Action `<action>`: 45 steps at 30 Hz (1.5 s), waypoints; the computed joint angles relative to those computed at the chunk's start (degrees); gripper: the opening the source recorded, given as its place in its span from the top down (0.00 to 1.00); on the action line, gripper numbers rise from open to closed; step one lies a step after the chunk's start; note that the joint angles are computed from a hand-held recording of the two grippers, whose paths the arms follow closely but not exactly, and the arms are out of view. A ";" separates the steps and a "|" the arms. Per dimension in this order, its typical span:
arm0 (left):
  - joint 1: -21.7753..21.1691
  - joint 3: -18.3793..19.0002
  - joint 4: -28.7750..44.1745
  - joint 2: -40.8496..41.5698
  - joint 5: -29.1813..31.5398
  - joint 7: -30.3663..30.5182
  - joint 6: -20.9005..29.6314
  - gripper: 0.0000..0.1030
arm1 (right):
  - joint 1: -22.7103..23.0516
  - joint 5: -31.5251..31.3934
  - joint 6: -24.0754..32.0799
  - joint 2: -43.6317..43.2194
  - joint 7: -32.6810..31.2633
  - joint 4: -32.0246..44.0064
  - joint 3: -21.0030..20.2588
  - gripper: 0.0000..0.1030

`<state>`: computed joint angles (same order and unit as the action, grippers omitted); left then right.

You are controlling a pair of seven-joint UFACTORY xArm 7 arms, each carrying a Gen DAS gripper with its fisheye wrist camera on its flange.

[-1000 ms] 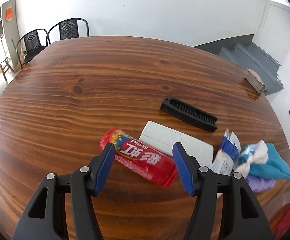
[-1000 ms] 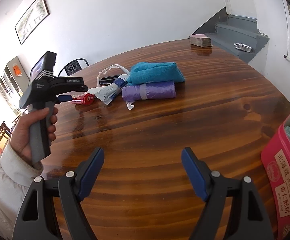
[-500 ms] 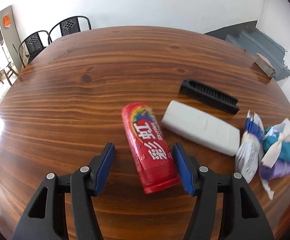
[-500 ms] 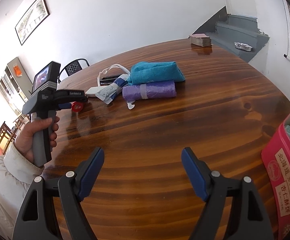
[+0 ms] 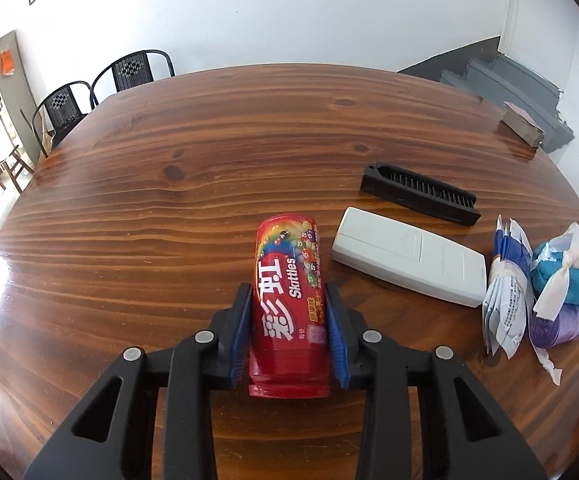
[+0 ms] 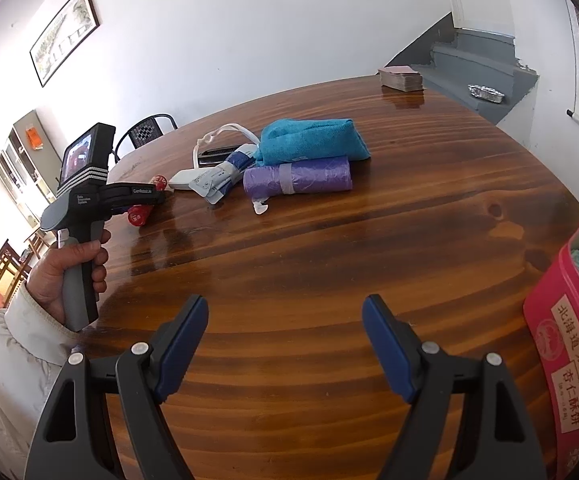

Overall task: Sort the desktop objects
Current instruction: 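Grasp the red Skittles can upright with the left tool, then grasp the purple bag roll with the right tool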

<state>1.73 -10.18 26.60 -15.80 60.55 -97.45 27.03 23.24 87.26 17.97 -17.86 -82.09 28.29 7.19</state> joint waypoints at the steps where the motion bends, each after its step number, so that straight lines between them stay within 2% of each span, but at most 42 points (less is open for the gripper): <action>1: -0.11 0.04 -0.05 -0.17 -0.25 0.24 0.09 0.64 | -0.01 -0.05 -0.13 0.18 0.03 0.07 0.07 0.20; 8: -0.93 -1.95 -1.78 -4.46 -0.79 -0.11 1.40 0.64 | 0.19 1.91 -1.19 1.57 -1.91 0.85 0.66 0.20; 15: -1.85 -3.91 -6.19 -11.05 -5.68 3.24 0.98 0.64 | -0.64 4.82 -1.56 3.48 -4.24 2.54 1.86 0.20; 19: -2.59 -5.66 -9.37 -16.51 -10.14 7.15 1.57 0.64 | -0.41 0.69 -2.66 6.13 0.52 5.37 2.67 0.20; 24: -1.62 -7.06 -12.43 -21.98 -15.19 11.43 0.13 0.64 | 0.37 -4.34 -5.75 13.45 7.13 12.75 3.00 0.20; 27: -0.20 -7.57 -13.45 -23.11 -17.71 13.49 -1.96 0.64 | 0.60 -10.04 -9.48 18.77 14.11 17.41 3.90 0.20; 32: 2.39 -9.71 -14.08 -23.04 -21.29 16.05 -4.51 0.64 | -1.41 -14.23 -9.96 25.34 17.56 25.20 5.25 0.20; 35: 3.97 -11.25 -14.26 -23.11 -22.91 16.96 -4.86 0.64 | -3.31 -19.78 -7.92 29.20 22.79 29.35 5.86 0.20; 38: 5.24 -12.23 -14.54 -22.72 -24.01 17.48 -5.23 0.64 | -5.62 -22.24 -5.32 31.33 24.95 31.13 7.16 0.20; 40: 6.13 -12.60 -14.63 -22.01 -24.52 17.61 -5.61 0.64 | -7.31 -21.28 -4.00 30.33 23.49 30.05 8.87 0.20; 42: 6.61 -12.71 -14.74 -21.42 -24.98 17.84 -5.92 0.64 | -8.66 -19.48 0.85 28.12 20.65 28.43 9.61 0.20; 45: 6.86 -12.64 -14.95 -21.13 -25.68 18.60 -6.16 0.64 | -8.42 -19.35 10.96 23.71 18.71 24.99 8.14 0.18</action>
<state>8.59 -22.82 11.64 -36.93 34.86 -78.85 20.88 14.82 67.91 28.93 5.85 -63.38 53.29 15.33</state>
